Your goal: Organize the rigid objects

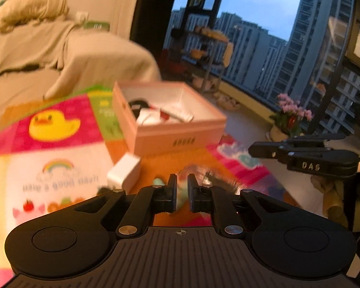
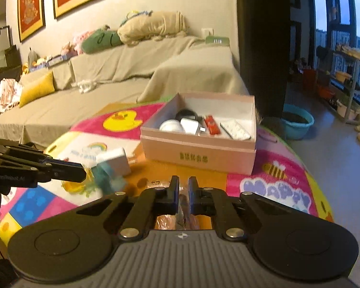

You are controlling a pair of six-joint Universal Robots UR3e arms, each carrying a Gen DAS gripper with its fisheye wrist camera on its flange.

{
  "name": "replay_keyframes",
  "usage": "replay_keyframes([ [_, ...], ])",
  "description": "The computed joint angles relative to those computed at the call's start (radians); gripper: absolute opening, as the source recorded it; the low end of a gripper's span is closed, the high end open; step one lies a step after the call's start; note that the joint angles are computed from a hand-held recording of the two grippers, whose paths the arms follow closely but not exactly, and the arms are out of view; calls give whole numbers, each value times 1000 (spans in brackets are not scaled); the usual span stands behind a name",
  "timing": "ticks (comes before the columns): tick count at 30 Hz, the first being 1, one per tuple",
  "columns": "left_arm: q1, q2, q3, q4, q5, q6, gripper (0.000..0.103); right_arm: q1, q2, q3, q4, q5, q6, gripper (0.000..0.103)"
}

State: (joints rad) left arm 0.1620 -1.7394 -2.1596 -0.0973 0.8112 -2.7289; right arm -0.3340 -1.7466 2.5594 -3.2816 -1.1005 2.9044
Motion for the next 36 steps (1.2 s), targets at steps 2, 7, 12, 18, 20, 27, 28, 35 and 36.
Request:
replay_keyframes([
  [2, -7, 3, 21, 2, -3, -1, 12, -18, -22, 9, 3, 19, -12, 8],
  [7, -36, -36, 87, -107, 37, 69, 13, 27, 29, 16, -19, -64, -52, 16],
  [12, -99, -73, 73, -93, 118, 231, 17, 59, 112, 40, -70, -138, -69, 51],
  [18, -44, -70, 29, -17, 168, 203, 22, 56, 155, 35, -81, -145, -54, 71],
  [20, -21, -94, 11, 112, 256, 113, 20, 50, 165, 36, -80, -126, -48, 76],
  [27, 19, -147, 69, 69, 274, 69, 21, 108, 211, 9, -117, -89, -28, 77],
  [28, 5, -160, 80, 60, 279, 83, 22, 116, 210, 13, -135, -79, -26, 77],
  [35, -82, -292, 167, 97, 400, 16, 43, 210, 200, -13, -45, -61, -77, 74],
  [36, -79, -297, 160, 113, 393, 10, 42, 232, 212, -28, -26, -86, -75, 69],
])
